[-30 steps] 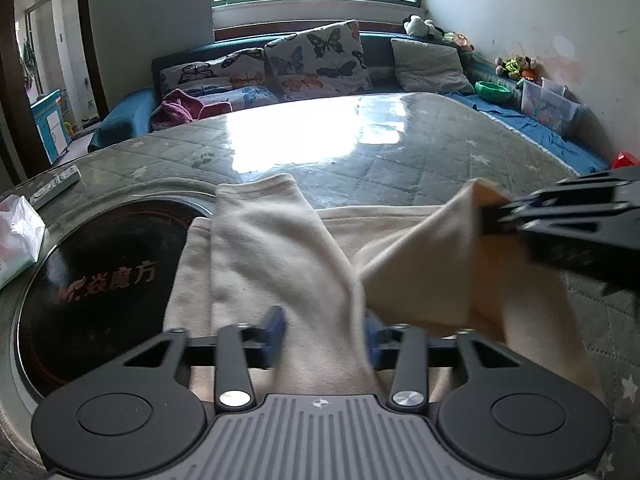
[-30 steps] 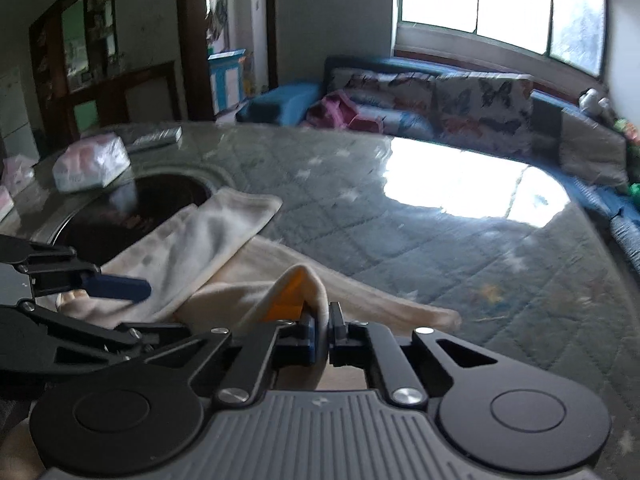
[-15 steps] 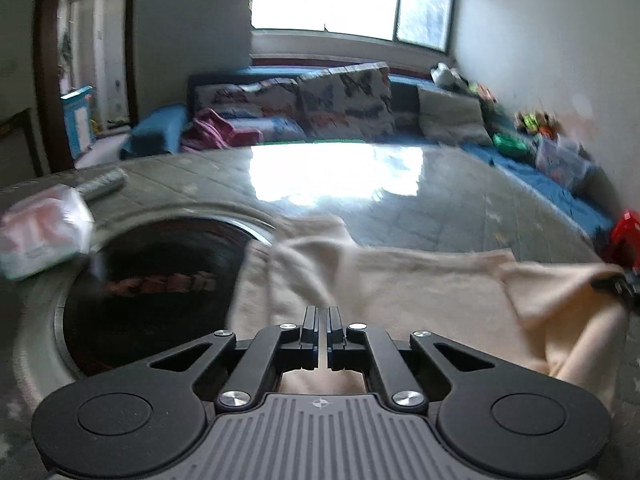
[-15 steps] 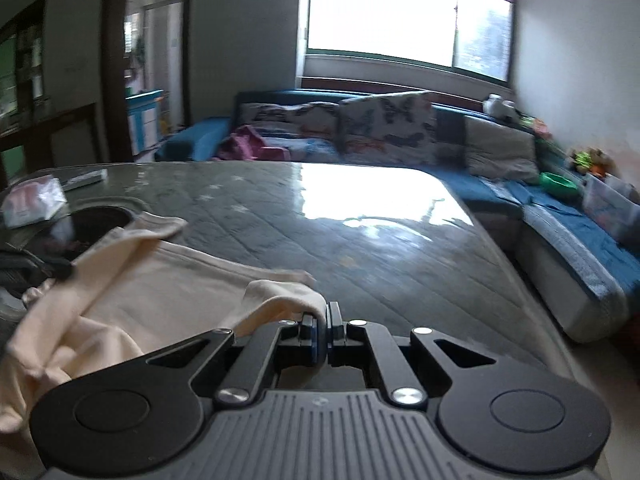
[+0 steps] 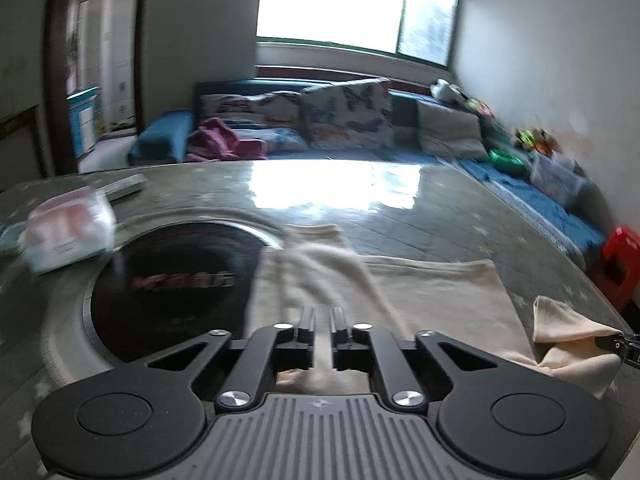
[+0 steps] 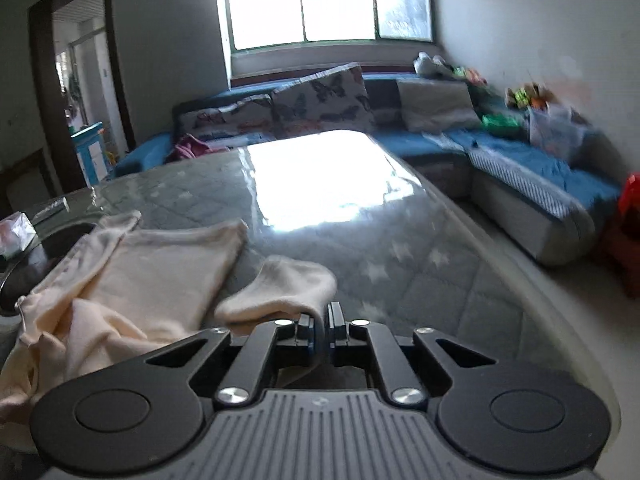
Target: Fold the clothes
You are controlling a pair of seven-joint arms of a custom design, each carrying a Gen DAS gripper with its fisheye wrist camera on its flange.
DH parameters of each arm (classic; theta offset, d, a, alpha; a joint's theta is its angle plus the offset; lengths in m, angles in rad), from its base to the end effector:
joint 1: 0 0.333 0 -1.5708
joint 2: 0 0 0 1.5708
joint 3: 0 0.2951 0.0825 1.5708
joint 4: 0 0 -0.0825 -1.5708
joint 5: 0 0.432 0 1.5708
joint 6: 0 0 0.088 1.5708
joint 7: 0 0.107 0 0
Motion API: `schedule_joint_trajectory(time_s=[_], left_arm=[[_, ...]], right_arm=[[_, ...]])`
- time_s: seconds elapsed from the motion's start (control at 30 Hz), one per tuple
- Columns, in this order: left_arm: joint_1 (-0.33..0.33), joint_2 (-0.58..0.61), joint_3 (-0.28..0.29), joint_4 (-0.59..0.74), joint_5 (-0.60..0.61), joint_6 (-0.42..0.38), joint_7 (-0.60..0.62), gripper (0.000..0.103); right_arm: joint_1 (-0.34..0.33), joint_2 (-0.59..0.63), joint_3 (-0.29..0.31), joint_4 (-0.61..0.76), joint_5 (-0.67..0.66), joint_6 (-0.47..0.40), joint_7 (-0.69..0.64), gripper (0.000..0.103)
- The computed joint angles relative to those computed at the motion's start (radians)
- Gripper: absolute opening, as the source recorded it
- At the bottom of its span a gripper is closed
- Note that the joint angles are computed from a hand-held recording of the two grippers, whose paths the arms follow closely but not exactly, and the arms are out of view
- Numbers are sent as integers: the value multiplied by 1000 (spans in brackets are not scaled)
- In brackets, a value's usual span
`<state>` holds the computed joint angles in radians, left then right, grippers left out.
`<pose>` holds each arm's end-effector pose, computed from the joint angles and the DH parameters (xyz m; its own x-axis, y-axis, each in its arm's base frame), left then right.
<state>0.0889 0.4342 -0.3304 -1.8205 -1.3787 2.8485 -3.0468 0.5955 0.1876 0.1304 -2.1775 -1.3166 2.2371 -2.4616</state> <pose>0.6867 -0.1001 0.2917 -0.5800 -0.8101 0.0860 -0.5204 0.2872 -0.8042 0.4579 0.3687 0.2556 -0.5089 -0.8567 -0.0840 -0.4810 0.3639 -0.7976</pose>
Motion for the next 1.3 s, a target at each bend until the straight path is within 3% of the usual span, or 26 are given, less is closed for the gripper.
schedule_joint_trajectory(time_s=[0.07, 0.1, 0.13, 0.17, 0.23, 0.4, 0.53, 0.67, 0.97, 1.17, 1.3], left_arm=[[-31, 23, 0, 19, 48, 20, -28, 26], [-47, 41, 0, 35, 79, 40, -49, 37], [-63, 60, -1, 50, 115, 60, -73, 40], [-78, 79, -3, 66, 155, 80, -101, 40], [-108, 115, 8, 97, 246, 96, -176, 42], [-189, 196, 63, 168, 450, 127, -375, 44], [-258, 251, 127, 224, 587, 132, -521, 46], [-274, 282, 141, 251, 665, 146, -599, 46], [-199, 299, 56, 245, 765, 178, -644, 46], [-146, 310, -10, 228, 828, 219, -666, 44], [-123, 313, -36, 220, 871, 237, -699, 30]], right_arm=[[1, -3, 4, -6, 20, -4, -31, 20], [1, -2, 5, -6, 31, -7, -54, 26], [1, -2, 7, -6, 41, -10, -76, 28], [0, 4, 7, 0, 49, -11, -107, 30], [1, 23, 5, 22, 68, -24, -180, 44], [11, 72, -7, 75, 87, -37, -329, 59], [33, 125, -22, 132, 93, -80, -415, 65], [43, 143, -45, 151, 82, -96, -415, 67], [53, 81, -41, 81, 99, -222, -150, 73], [36, 25, -14, 3, 94, -196, -13, 76], [17, 14, -2, -10, 93, -155, -26, 77]])
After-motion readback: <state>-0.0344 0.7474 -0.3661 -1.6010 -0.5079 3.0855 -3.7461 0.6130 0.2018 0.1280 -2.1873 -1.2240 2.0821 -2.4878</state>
